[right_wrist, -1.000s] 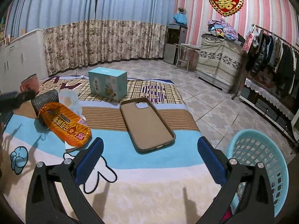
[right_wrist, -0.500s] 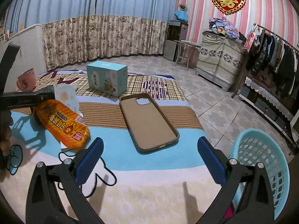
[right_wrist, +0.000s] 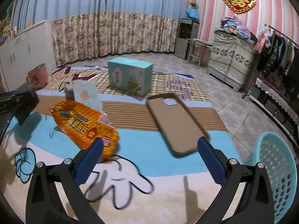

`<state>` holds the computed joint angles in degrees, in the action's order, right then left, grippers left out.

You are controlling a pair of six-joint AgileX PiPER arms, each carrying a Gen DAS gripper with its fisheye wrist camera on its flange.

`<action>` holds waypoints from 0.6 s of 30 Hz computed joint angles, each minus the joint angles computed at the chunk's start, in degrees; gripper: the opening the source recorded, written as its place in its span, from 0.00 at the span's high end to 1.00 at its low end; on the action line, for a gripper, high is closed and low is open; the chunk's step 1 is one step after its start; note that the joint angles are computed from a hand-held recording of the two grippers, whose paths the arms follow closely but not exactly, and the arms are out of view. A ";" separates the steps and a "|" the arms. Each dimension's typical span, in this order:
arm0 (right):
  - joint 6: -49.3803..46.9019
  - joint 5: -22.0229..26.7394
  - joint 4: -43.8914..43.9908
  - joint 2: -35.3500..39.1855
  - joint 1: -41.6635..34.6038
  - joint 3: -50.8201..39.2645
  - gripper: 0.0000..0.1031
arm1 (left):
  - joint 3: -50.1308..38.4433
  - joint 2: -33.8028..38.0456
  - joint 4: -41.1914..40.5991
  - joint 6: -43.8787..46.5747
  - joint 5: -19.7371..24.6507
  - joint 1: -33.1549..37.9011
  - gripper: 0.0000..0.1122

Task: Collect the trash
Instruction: 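Grasp the black ribbed object with the left gripper while the right grasps the orange snack bag, then carry the black object and orange snack bag over the blue basket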

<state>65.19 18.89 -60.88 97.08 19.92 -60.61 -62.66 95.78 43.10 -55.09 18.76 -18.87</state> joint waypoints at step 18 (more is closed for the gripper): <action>-47.55 0.25 47.52 7.61 -1.99 -9.31 0.75 | 14.33 -8.02 14.57 -19.68 -3.05 0.67 0.41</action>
<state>17.64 19.14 -13.36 104.69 17.93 -69.92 -48.33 87.77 57.67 -74.77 15.71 -18.20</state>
